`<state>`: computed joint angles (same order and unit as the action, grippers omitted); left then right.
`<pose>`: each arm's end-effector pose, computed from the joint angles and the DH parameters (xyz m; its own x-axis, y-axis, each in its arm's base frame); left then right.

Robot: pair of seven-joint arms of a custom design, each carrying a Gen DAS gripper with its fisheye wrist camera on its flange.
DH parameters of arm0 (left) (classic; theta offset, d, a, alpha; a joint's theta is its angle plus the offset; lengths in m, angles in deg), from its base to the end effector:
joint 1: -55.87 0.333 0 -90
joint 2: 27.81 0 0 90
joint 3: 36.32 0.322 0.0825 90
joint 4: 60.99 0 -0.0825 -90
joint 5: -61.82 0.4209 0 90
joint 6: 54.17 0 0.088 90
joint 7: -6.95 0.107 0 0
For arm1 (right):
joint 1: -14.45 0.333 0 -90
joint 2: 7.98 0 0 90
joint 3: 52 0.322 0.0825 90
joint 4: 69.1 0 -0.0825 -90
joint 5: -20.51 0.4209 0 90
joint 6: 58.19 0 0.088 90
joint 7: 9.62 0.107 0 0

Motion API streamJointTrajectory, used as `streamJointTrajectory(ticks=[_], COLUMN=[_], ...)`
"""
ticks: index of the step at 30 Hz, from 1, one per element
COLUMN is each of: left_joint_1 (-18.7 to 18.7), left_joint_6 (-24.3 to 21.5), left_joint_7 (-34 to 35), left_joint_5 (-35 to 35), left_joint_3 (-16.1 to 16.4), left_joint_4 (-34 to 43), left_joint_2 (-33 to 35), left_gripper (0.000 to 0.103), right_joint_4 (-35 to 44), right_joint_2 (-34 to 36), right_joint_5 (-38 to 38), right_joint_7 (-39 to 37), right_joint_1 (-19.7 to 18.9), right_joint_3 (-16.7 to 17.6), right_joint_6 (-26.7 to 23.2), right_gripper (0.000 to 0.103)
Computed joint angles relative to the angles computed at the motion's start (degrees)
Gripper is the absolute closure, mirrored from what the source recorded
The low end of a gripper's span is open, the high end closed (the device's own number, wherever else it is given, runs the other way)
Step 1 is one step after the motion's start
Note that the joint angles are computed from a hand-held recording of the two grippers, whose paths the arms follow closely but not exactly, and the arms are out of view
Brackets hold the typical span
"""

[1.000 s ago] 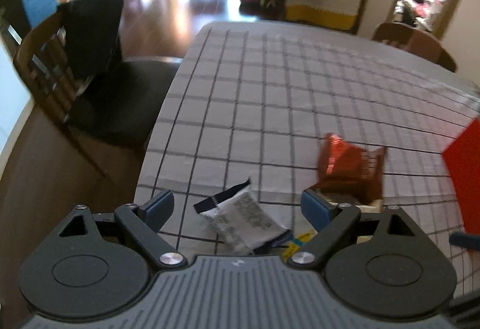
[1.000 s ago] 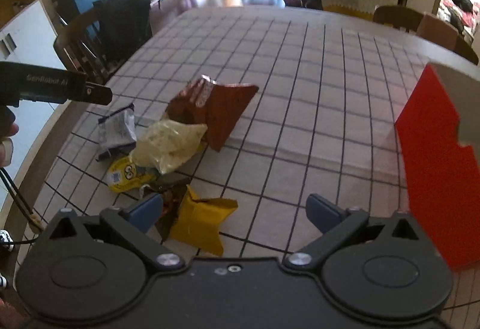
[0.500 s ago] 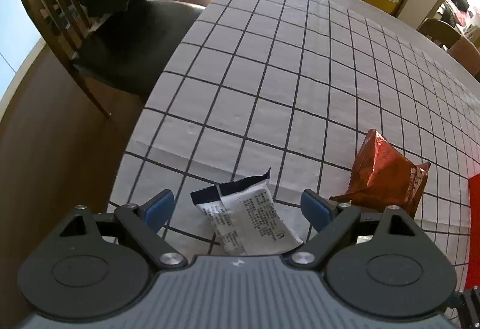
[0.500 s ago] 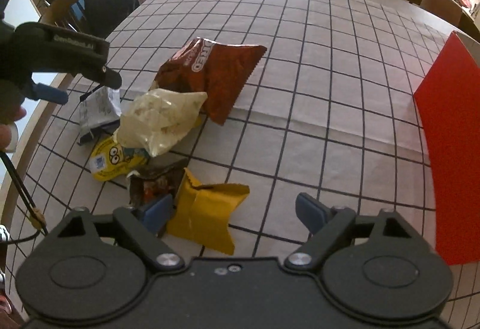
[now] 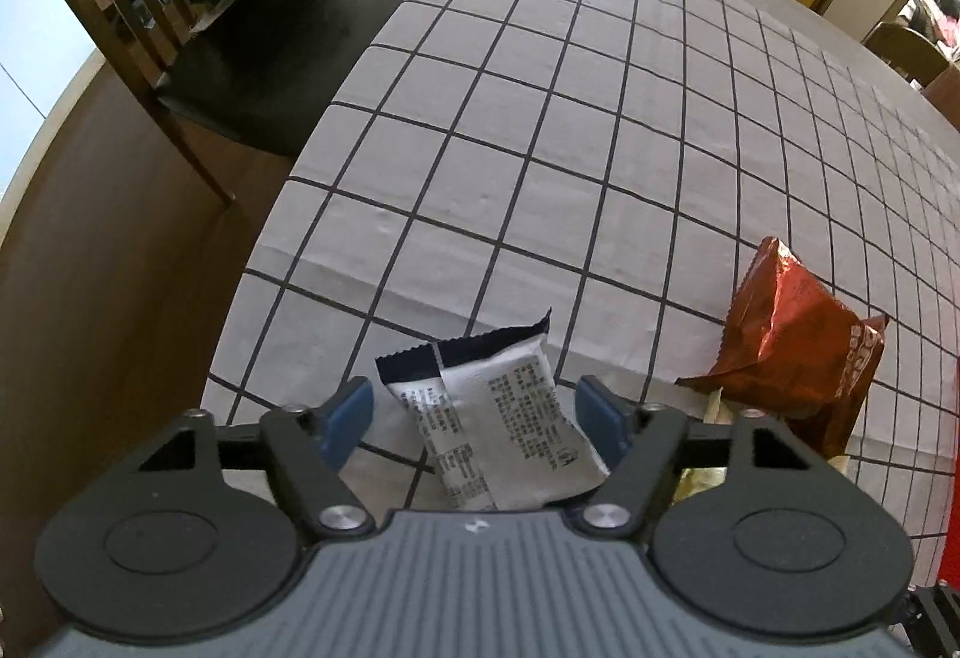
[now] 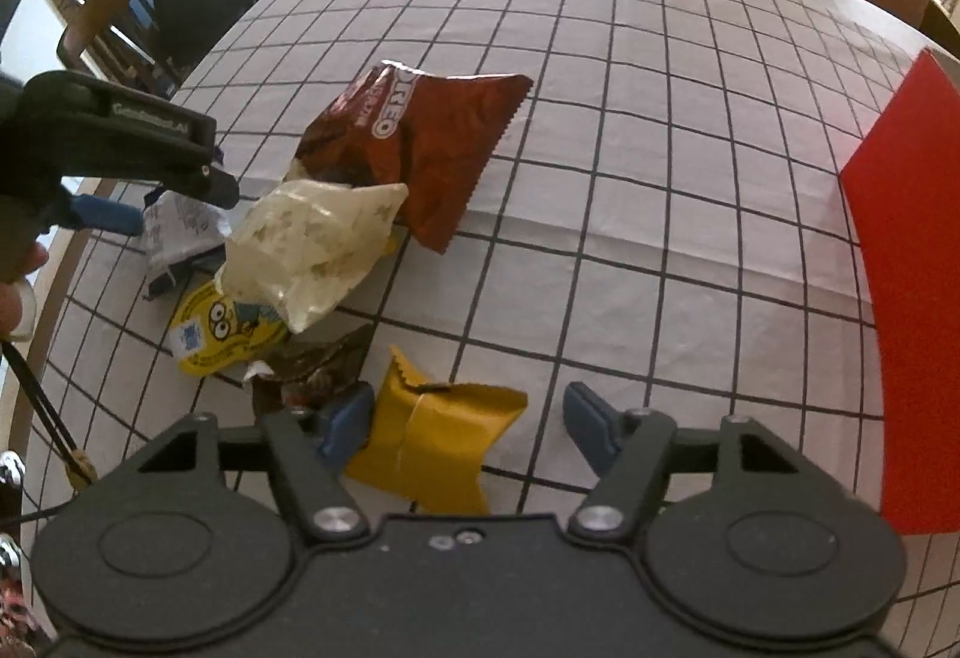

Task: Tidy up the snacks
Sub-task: 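Grasp the white wrapper packet with the left gripper while the right grasps the yellow packet, then carry the white packet and yellow packet over the red box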

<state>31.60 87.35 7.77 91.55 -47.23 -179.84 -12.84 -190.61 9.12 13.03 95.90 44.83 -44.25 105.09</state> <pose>0.5117 -0.3593 0.2993 0.5238 -0.8482 0.0782 -0.7934 -0.5193 -0.3176 0.4991 0.3977 0.2964 0.4883 -0.8701 -0.0669 -0.8062 -0.4204 -0.4162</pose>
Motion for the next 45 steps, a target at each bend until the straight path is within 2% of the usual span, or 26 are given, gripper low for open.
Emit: streamJointTrajectory(ticks=[4,6,8,21,26,29,33,37,45], left_joint_1=[-0.2,-0.3,-0.3,-0.7,-1.1,-0.9,-1.1,-1.7,-4.9], left_joint_6=[-0.6,-0.3,0.8,4.8,2.8,3.1,2.0,1.5,0.8], left_joint_7=[0.3,0.3,0.6,-2.0,-3.2,-3.8,-5.4,-4.6,-0.8], left_joint_5=[0.1,0.3,0.4,3.4,6.3,7.8,10.1,10.7,12.3], left_joint_3=[-0.2,-0.4,-0.5,-2.2,-4.0,-4.7,-5.9,-7.0,-7.6], left_joint_4=[0.1,-0.1,-0.8,-7.3,-7.8,-7.9,-7.2,-5.3,4.1], left_joint_2=[-0.3,-0.6,-1.1,-7.3,-10.4,-11.6,-12.7,-12.8,-7.7], left_gripper=[0.046,0.054,0.059,0.061,0.062,0.062,0.062,0.062,0.062], right_joint_4=[-0.3,-0.7,-1.4,-8.7,-11.9,-13.3,-14.9,-16.5,-19.8], right_joint_2=[-0.2,-0.4,-0.6,-6.7,-10.7,-13.1,-16.4,-20.1,-25.9], right_joint_5=[1.9,3.3,4.5,15.6,28.0,35.4,45.5,53.9,57.4], right_joint_7=[-2.0,-3.1,-4.6,-11.9,-21.2,-27.2,-35.6,-43.0,-49.7], right_joint_1=[-0.9,-1.5,-2.1,-5.5,-8.7,-8.4,-7.0,-4.2,0.9], right_joint_3=[1.1,1.7,2.2,5.3,8.8,8.9,7.7,4.4,-4.2], right_joint_6=[0.3,0.9,1.7,7.1,9.5,10.6,11.5,11.6,13.4], right_gripper=[0.05,0.051,0.051,0.054,0.054,0.054,0.054,0.054,0.054])
